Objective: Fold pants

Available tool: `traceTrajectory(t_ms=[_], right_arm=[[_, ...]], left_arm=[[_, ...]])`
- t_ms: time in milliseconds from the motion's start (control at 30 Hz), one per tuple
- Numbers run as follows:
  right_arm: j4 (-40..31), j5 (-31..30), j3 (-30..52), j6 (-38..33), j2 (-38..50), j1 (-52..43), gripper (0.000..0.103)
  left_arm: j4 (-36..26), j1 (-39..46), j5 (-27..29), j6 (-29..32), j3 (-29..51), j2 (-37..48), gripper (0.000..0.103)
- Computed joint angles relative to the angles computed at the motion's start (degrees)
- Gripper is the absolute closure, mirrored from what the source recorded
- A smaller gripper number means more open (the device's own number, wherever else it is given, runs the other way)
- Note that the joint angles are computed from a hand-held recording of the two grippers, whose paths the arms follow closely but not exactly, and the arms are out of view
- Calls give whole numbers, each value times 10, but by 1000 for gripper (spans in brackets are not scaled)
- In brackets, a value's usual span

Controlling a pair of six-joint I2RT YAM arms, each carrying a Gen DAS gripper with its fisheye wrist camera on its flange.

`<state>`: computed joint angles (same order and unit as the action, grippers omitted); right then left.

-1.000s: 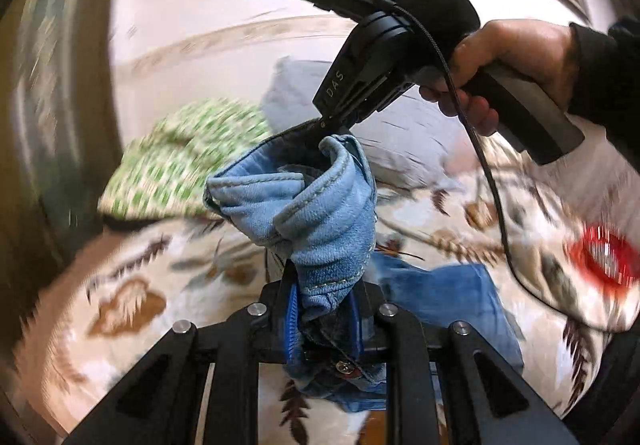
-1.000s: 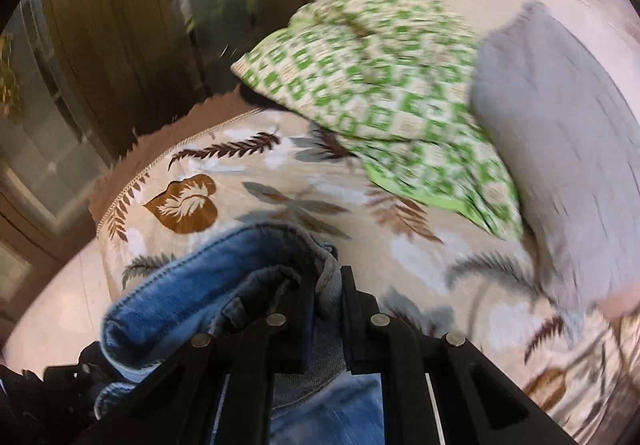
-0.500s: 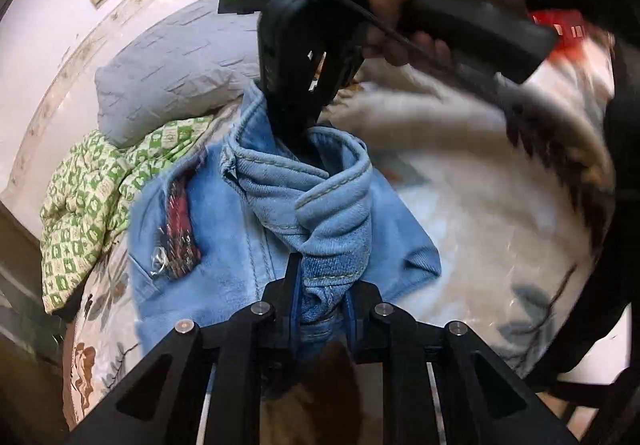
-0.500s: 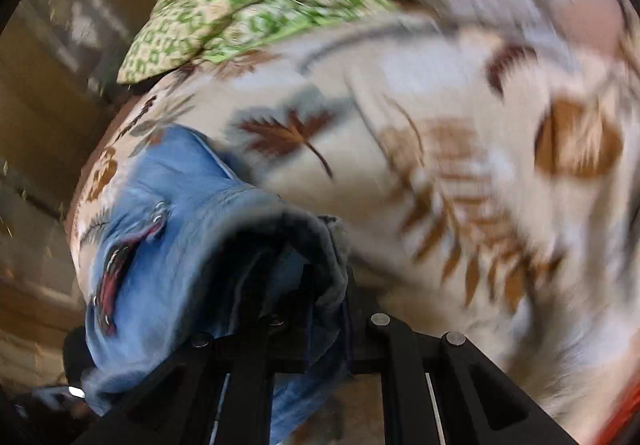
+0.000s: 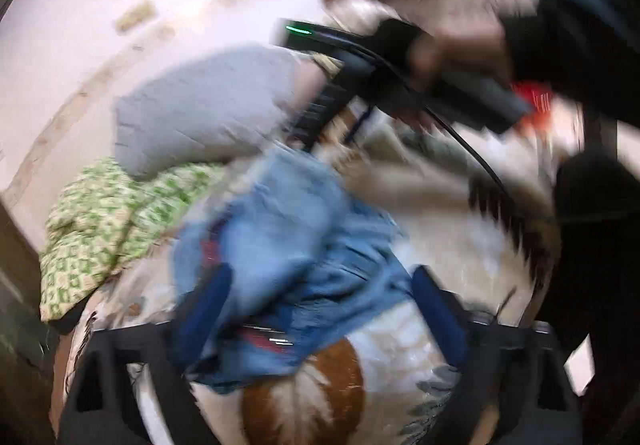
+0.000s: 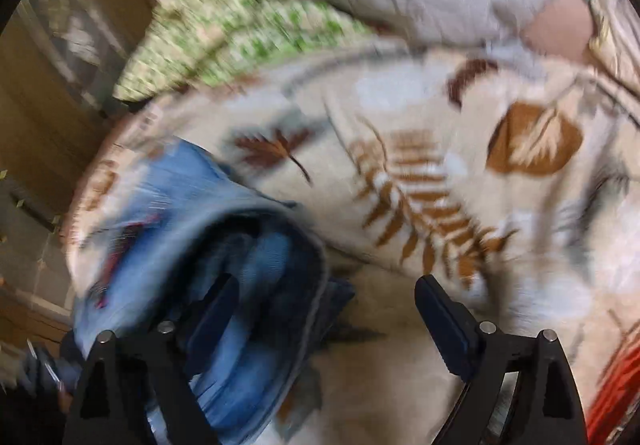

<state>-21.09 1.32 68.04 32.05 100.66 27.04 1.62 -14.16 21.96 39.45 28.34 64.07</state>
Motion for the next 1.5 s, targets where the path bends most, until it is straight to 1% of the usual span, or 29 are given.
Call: traceTrajectory(t_ms=[33,67,100,233,267,333,400,433,500,600,633,700,733,767,800,833,867,900,933,1033,1133,1200,1267,1300,1333,1367,1400,1467,1500], right_arm=[[0,14,-15,2,-27,6,9],[-1,25,-30,3,-53,12,8],[1,29,-41,5,-71,16,7],[31,25,-95,43,-132,36,7],[47,21,-113,56,-146,45,7],[68,19,-134,77,-162,65,7],[89,21,-144,96,-163,90,7],[101,22,-145,101,-154,101,7],[117,37,-143,111,-139,128,7],[136,49,-129,122,-107,150,8],[137,55,-121,128,-95,155,11],[146,52,-110,130,-77,159,36],[137,53,-98,130,-65,162,66],[124,54,-86,127,-54,164,77],[112,53,-75,125,-45,166,79],[103,63,-69,125,-42,173,81],[105,69,-70,121,-44,181,83],[111,73,-76,119,-50,185,85],[125,76,-87,121,-61,190,86],[166,94,-122,143,-94,210,88],[173,102,-135,170,-82,222,89],[203,84,-154,189,-54,212,90],[267,66,-187,218,-33,196,92],[304,57,-207,231,-33,188,92],[320,51,-217,243,-36,184,92],[323,51,-219,249,-38,184,91],[320,54,-220,246,-43,188,89],[323,51,-234,244,-70,191,81],[315,50,-240,243,-90,192,58]], left_arm=[[-29,26,26,-8,19,-7,6],[-57,52,51,-18,50,7,6],[-76,73,64,-37,79,24,6],[-150,141,116,-120,219,148,5],[-193,159,132,-140,267,193,5],[-258,181,156,-159,347,275,5],[-352,195,180,-170,431,358,5],[-379,201,188,-171,438,375,5],[-425,204,209,-190,483,440,5],[-456,206,228,-205,496,479,5],[-465,206,236,-201,497,488,5],[-481,197,243,-204,513,520,5],[-482,196,243,-210,511,522,8],[-483,197,249,-210,506,520,30],[-481,196,243,-198,500,511,45],[-488,198,245,-183,501,507,54],[-507,203,255,-162,508,504,64],[-518,204,254,-153,514,503,68],[-534,206,254,-142,520,501,68],[-547,209,261,-130,526,504,69],[-541,218,261,-127,519,520,67],[-529,217,254,-130,516,535,59],[-532,221,257,-125,522,545,57],[-536,221,254,-125,528,548,52],[-536,220,249,-128,529,547,49],[-529,220,243,-130,525,543,40],[-521,223,243,-131,519,536,34],[-533,236,252,-127,524,527,28],[-531,239,253,-134,529,524,25]])
